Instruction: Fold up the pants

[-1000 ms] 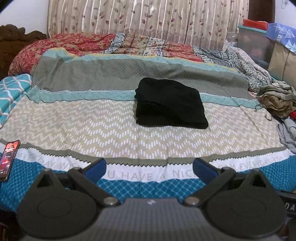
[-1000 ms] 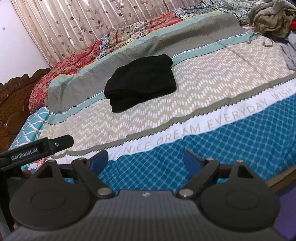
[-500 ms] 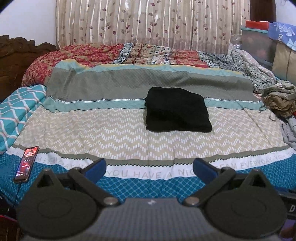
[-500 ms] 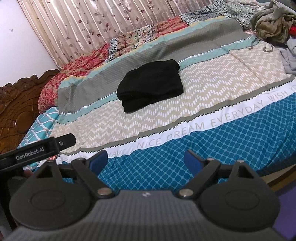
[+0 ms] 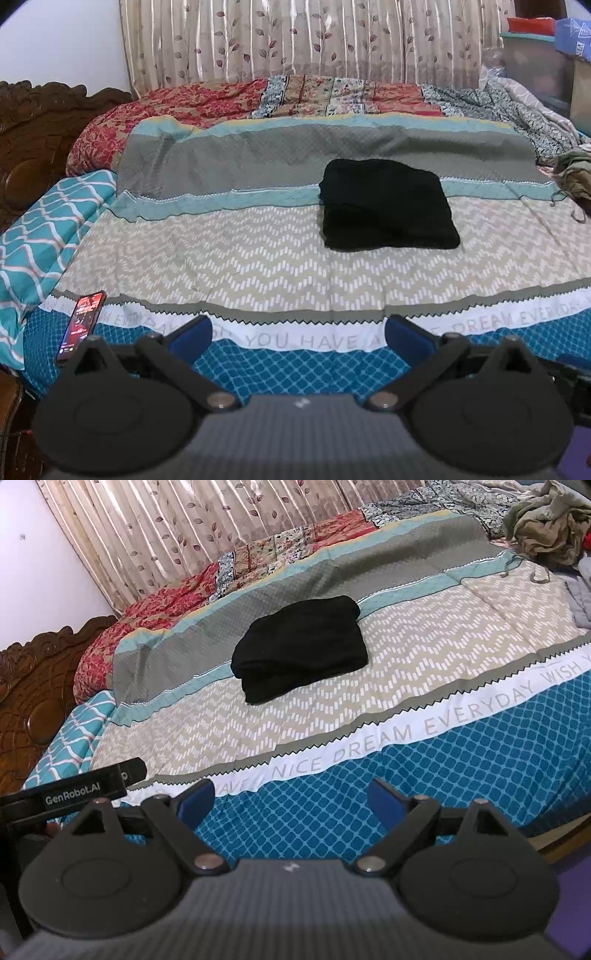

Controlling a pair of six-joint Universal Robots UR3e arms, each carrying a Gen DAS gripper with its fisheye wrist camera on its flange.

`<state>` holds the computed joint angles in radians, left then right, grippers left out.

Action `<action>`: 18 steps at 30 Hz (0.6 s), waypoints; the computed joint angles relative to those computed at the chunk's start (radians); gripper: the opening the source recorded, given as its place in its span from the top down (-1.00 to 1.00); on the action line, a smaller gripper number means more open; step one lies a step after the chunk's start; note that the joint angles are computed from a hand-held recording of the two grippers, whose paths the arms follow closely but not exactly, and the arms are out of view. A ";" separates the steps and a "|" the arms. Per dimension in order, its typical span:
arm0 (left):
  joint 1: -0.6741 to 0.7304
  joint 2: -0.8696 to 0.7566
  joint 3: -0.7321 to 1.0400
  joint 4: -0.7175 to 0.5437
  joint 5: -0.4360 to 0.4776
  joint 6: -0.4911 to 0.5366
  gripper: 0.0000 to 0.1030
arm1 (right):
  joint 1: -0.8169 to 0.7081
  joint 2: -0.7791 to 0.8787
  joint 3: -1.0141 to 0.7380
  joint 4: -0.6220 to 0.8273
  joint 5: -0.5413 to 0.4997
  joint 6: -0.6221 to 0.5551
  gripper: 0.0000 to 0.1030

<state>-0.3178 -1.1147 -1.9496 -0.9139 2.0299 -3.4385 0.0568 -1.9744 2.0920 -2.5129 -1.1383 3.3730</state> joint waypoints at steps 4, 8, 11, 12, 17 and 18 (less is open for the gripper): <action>0.003 -0.059 0.029 -0.025 0.016 -0.013 -1.00 | 0.009 0.018 0.015 -0.030 -0.019 0.002 -0.78; -0.001 -0.093 0.011 0.024 0.032 -0.009 -1.00 | 0.018 0.028 0.037 -0.082 -0.058 0.011 -0.78; -0.002 -0.116 -0.004 0.075 0.034 -0.006 -1.00 | 0.025 0.030 0.059 -0.138 -0.098 0.025 -0.78; -0.008 -0.129 -0.004 0.085 0.041 -0.010 -1.00 | 0.034 0.035 0.066 -0.170 -0.121 0.030 -0.78; -0.014 -0.170 0.014 0.096 0.029 0.017 -1.00 | 0.039 0.061 0.084 -0.276 -0.160 0.031 -0.78; -0.003 -0.173 0.027 0.077 0.004 0.034 -1.00 | 0.040 0.068 0.085 -0.293 -0.163 0.029 -0.78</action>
